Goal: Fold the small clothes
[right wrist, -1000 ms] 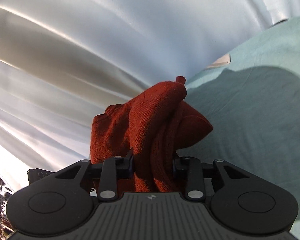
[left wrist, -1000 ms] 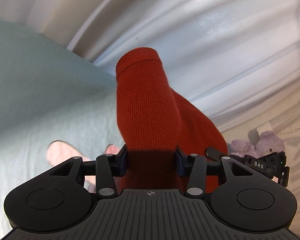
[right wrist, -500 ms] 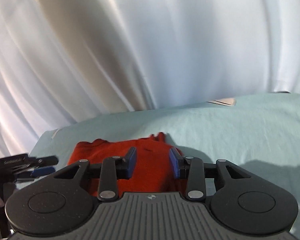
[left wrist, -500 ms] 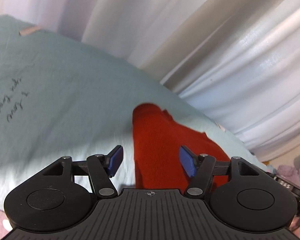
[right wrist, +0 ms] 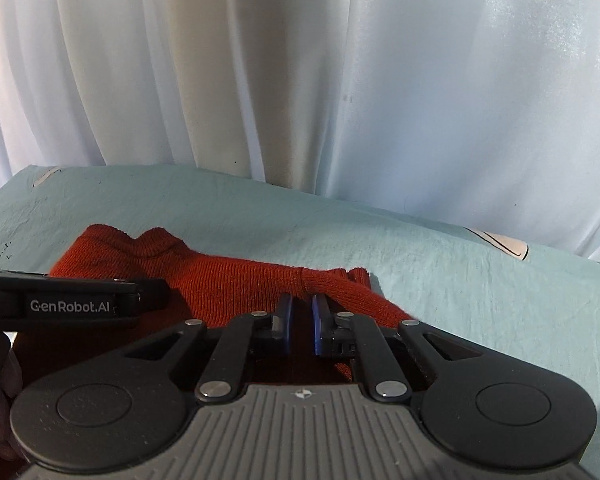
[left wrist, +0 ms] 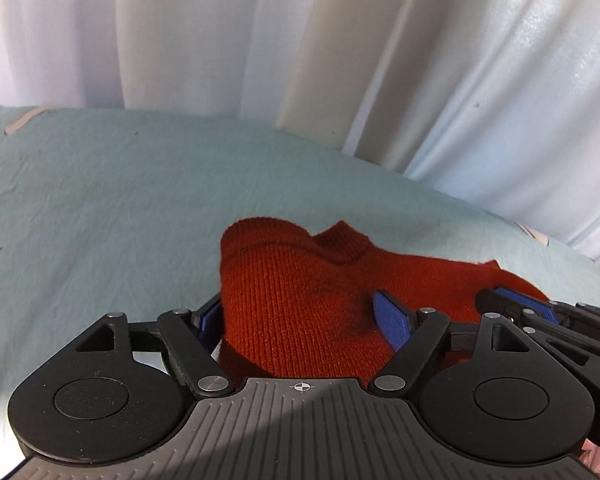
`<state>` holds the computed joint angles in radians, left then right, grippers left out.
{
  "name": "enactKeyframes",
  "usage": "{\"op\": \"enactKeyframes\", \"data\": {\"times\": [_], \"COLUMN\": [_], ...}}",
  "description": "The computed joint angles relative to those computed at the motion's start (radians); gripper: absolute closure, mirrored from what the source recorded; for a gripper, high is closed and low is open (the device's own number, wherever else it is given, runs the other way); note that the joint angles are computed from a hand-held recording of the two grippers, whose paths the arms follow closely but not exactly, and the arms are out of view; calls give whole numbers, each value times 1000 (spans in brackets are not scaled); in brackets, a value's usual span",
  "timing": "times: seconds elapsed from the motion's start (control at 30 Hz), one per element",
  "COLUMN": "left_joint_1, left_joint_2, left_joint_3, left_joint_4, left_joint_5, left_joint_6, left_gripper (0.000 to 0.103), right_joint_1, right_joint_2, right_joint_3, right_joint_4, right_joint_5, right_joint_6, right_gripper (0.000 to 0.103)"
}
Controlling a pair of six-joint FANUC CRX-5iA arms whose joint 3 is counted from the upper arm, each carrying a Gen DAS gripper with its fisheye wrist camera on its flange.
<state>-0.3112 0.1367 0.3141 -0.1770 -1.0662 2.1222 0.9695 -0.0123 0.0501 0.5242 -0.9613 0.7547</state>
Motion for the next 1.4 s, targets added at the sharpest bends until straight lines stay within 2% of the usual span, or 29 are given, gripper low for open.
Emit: {"op": "enactKeyframes", "data": {"times": [0.1, 0.23, 0.37, 0.43, 0.5, 0.57, 0.63, 0.7, 0.77, 0.8, 0.9, 0.93, 1.0, 1.03, 1.07, 1.17, 1.2, 1.23, 1.27, 1.33, 1.4], "left_joint_1": [5, -18, -22, -4, 16, 43, 69, 87, 103, 117, 117, 115, 97, 86, 75, 61, 63, 69, 71, 75, 81], "left_joint_2": [-10, -4, 0, -36, -126, -242, -361, -472, -559, -601, -658, -657, -644, -638, -638, -656, -661, -657, -652, -638, -632], "left_joint_3": [-17, -4, 21, -11, -102, -223, -346, -465, -560, -625, -744, -781, -814, -827, -837, -875, -866, -848, -837, -854, -858], "left_joint_4": [7, -43, -52, -13, 47, 148, 274, 379, 476, 553, 685, 743, 783, 788, 789, 829, 792, 743, 714, 766, 770], "left_joint_5": [17, 10, -40, -50, -7, 58, 97, 139, 142, 162, 223, 246, 279, 309, 337, 416, 431, 433, 435, 450, 465], "left_joint_6": [6, 32, 58, 82, 99, 75, 38, 4, 1, -16, -3, -15, 16, 38, 59, 86, 116, 143, 159, 134, 159], "left_gripper": [20, 18, 12, 13, 14, 15, 15, 15, 16, 16, 19, 20, 24, 25, 28, 28, 28, 28, 28, 29, 31], "right_joint_1": [3, 0, 36, 54, 88, 157, 228, 260, 260, 249, 194, 177, 160, 153, 137, 54, 33, 34, 56, 92, 112], "right_joint_2": [-4, -2, -41, -147, -286, -432, -544, -636, -709, -716, -683, -665, -670, -680, -699, -751, -752, -745, -728, -686, -643], "right_joint_3": [-29, -46, -30, -103, -210, -332, -418, -485, -561, -574, -583, -572, -605, -624, -650, -779, -794, -785, -751, -665, -580], "right_joint_4": [35, 57, 42, 14, 3, 47, 81, 56, 49, 33, -19, -47, -25, -13, -5, 150, 172, 160, 117, 10, -67], "right_joint_5": [25, 52, -56, -22, 14, 4, -33, 7, 114, 147, 220, 223, 290, 326, 392, 657, 695, 681, 615, 476, 358], "right_joint_6": [-23, -77, -199, -311, -422, -575, -732, -867, -981, -1004, -1027, -1027, -1101, -1152, -1186, -1405, -1447, -1436, -1373, -1211, -1074], "right_gripper": [95, 93, 88, 85, 80, 55, 48, 48, 48, 48, 49, 52, 67, 89, 91, 91, 91, 88, 82, 78, 86]}}
